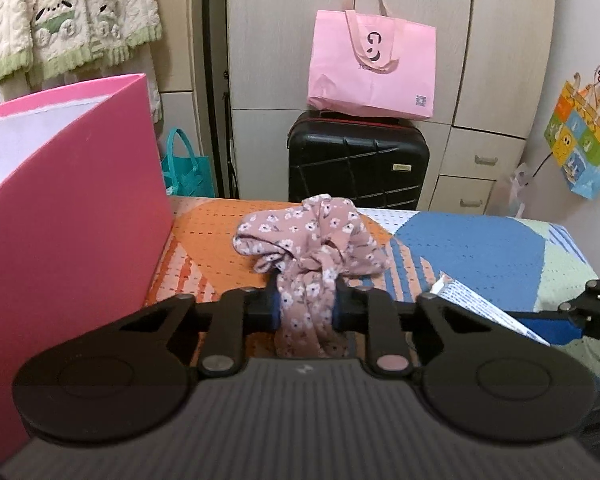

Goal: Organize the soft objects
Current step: 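Grasp the pink scrunchie with the left tool while the right tool grasps the wipe pack, then carry the scrunchie and wipe pack with both tools over the pink box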

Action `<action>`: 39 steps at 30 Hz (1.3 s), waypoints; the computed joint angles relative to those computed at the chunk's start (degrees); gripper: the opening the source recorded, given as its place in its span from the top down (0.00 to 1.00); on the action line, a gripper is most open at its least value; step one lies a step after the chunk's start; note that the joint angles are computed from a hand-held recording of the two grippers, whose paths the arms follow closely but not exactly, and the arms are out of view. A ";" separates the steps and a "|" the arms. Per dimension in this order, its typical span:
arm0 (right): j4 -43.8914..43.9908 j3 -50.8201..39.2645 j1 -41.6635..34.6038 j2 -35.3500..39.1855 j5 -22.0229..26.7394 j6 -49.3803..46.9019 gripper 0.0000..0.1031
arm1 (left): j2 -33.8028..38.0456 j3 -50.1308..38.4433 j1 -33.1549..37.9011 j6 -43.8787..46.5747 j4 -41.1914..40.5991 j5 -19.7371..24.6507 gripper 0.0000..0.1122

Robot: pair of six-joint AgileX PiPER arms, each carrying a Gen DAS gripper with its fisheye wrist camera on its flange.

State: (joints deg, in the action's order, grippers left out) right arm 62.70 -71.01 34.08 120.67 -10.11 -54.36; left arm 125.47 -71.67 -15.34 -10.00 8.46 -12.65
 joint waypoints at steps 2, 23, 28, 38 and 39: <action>5.31 -0.24 0.39 -0.06 -0.56 -3.96 0.57 | -0.34 0.52 -0.13 1.73 -1.19 -0.38 0.86; -3.99 14.02 7.85 -9.94 -10.17 21.79 0.57 | -13.50 19.91 5.61 -29.52 31.78 -16.43 0.86; 6.44 16.42 12.21 -11.60 -15.28 18.54 0.56 | -17.08 25.93 7.86 -29.96 34.47 -21.07 0.86; 13.87 17.73 21.84 -11.63 -25.06 23.64 0.56 | -23.19 34.31 13.69 -33.28 44.15 -25.90 0.86; 14.62 17.55 22.69 -11.53 -25.66 23.54 0.56 | -23.87 34.67 14.33 -34.29 45.84 -25.51 0.86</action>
State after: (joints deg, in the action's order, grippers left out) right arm 77.33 -53.46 56.76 109.14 -35.77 -30.82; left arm 101.60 -37.00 -1.01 -44.30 54.30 -38.15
